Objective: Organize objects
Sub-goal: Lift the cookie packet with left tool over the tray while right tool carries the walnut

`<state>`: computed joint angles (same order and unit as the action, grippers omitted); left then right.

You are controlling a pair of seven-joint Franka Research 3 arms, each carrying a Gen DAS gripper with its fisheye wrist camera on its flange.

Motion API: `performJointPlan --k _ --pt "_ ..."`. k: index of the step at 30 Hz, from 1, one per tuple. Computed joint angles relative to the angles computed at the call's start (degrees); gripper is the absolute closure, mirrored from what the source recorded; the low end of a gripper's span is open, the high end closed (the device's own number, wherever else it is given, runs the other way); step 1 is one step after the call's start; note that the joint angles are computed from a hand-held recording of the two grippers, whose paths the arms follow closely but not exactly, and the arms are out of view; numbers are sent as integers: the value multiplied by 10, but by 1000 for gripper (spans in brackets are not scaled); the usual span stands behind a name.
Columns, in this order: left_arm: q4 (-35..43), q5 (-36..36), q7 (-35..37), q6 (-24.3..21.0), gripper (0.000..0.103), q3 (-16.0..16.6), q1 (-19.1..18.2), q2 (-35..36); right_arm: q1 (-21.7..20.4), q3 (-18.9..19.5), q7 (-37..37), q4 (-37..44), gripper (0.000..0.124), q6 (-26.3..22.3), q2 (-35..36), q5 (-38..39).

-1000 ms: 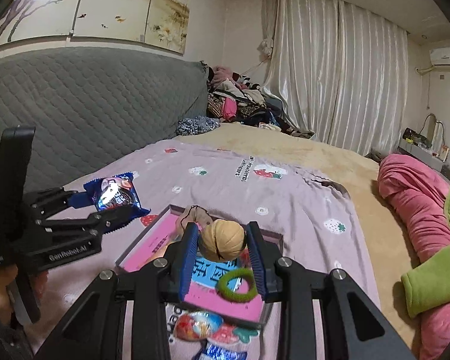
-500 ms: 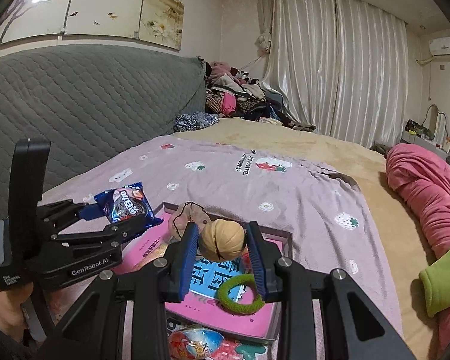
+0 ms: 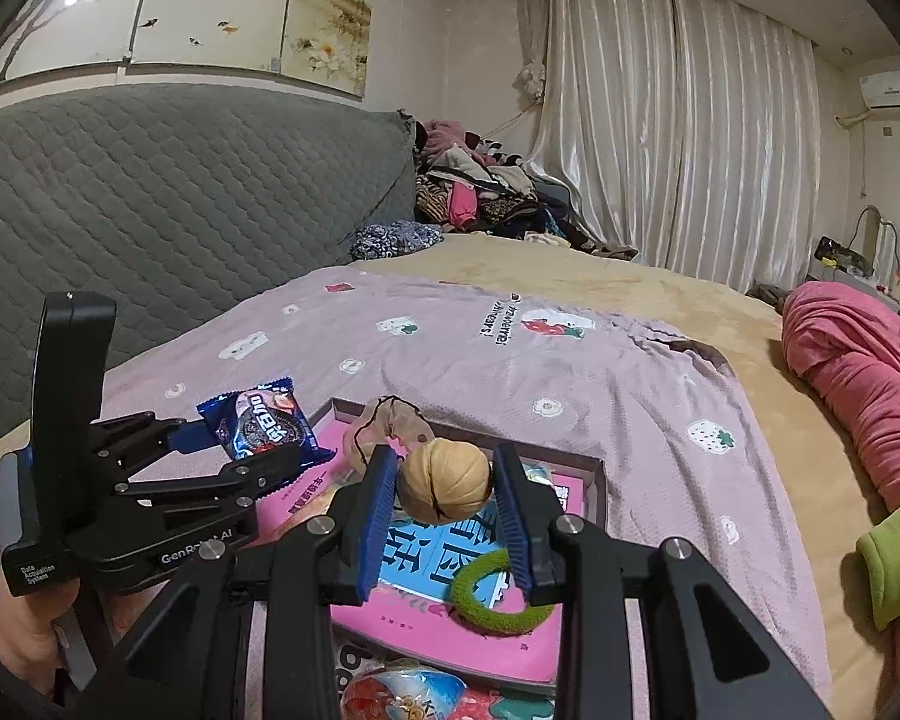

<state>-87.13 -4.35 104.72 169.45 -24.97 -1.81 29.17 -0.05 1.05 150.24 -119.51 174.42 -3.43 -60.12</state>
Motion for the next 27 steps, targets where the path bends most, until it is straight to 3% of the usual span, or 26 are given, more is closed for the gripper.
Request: performJointPlan --k 13,19,27 --pt "36 11 -16 -3 52 13 0 34 13 -24 30 18 90 14 30 -27" --pt "63 20 -21 -14 52 18 -4 59 27 -44 79 43 90 11 53 -83" --pt "94 16 -19 -35 51 17 -3 86 42 -70 65 48 90 12 77 -63"
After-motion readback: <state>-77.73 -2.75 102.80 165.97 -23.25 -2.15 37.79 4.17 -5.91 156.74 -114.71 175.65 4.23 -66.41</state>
